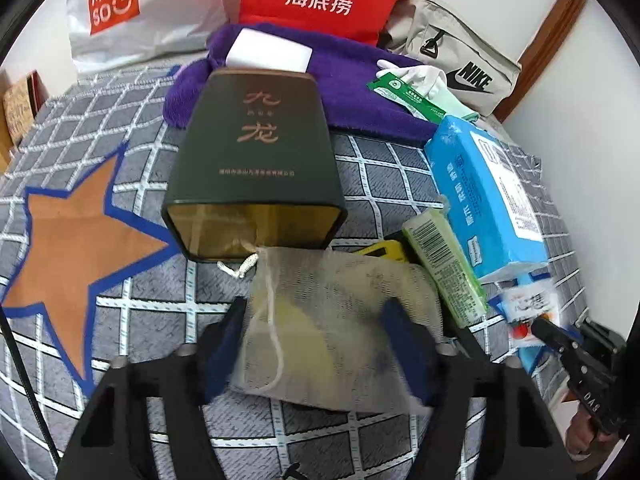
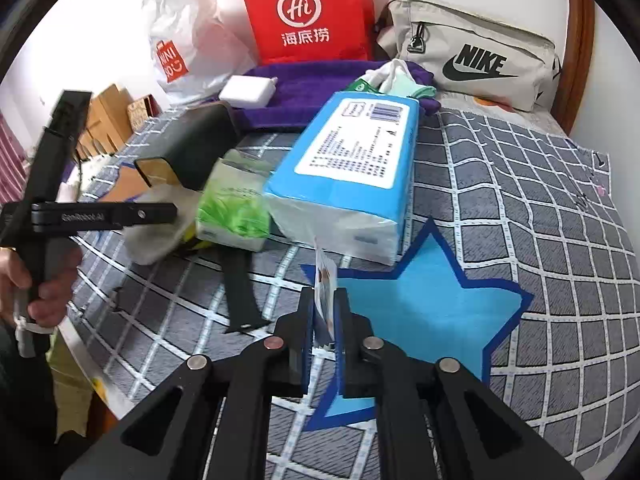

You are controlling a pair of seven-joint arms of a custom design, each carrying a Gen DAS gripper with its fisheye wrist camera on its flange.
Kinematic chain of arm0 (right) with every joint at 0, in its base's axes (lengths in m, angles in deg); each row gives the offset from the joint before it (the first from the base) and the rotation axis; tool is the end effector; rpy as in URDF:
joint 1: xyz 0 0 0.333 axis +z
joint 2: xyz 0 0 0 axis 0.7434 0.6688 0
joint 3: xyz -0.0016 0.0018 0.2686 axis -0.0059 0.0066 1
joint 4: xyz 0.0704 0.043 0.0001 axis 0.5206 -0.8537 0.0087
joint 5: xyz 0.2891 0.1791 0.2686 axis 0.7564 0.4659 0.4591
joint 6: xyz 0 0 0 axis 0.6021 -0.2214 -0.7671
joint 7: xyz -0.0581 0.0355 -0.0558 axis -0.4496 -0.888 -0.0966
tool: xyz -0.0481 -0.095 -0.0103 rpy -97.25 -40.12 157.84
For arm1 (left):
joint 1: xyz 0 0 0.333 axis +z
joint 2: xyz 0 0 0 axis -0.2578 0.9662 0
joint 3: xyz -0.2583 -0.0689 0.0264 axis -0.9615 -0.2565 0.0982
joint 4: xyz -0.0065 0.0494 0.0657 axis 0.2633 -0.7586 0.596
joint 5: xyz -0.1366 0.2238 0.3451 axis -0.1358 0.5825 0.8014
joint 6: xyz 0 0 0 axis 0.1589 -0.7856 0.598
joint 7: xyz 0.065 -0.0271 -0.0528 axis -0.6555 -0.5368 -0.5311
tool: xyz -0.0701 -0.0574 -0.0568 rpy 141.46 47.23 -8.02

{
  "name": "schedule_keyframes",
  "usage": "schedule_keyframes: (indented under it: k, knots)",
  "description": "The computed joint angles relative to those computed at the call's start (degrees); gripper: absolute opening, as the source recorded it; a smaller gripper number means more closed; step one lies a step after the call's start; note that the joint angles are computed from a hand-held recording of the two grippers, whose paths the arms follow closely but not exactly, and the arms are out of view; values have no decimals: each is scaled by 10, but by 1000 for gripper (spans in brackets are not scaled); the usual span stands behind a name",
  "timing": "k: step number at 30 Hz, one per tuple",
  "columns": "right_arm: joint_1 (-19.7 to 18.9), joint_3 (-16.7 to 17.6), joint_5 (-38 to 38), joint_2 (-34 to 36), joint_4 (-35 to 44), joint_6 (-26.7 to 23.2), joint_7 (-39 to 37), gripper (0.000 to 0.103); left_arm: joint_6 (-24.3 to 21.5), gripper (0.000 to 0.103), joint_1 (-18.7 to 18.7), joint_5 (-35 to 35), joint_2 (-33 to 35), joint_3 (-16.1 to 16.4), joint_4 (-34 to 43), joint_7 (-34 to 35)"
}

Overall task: Organize soft objects
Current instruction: 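Grasp the white mesh bag with left gripper while right grasps the orange-printed packet, then carry the mesh bag in left gripper and packet in right toward the towel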

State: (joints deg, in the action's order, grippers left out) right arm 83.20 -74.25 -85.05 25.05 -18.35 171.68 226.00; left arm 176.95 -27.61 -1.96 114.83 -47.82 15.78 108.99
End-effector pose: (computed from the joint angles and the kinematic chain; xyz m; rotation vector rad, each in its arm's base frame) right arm 0.5805 0.4710 0.4589 -1.7701 1.8920 -0.4207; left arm 0.7124 -0.2812 0.4699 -1.6643 2.4446 -0.7657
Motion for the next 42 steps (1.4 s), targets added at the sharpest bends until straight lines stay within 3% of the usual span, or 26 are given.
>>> schedule_keyframes:
  k: [3,8,18,23,33,35,37,39,42]
  knots:
    - [-9,4,18,7,-3,11,-8,10,18,40,-7,22,-15,9,-19,-8]
    - [-11,0,21,4,-20,41,-2,5,34,29,16,-13,-45,-2,-59,10]
    - [-3,-3,-20,-33,-59,64,31,5,61,28,26,-27,-105,2,-128,17]
    - [1,2,-33,-41,-59,53,35,5,33,29,34,-37,-105,2,-126,8]
    - [10,8,-44,-39,-45,27,35,5,33,35,39,-33,-135,6,-165,0]
    - [11,8,-45,-40,-45,25,35,5,56,35,40,-37,-145,5,-183,1]
    - [12,8,-45,-41,-45,22,34,5,65,30,46,-60,-150,1,-191,14]
    - [13,8,-45,-40,-43,19,36,5,63,17,53,-82,-151,-2,-193,28]
    - [13,8,-46,-40,-44,19,37,5,72,9,55,-98,-153,-3,-196,42]
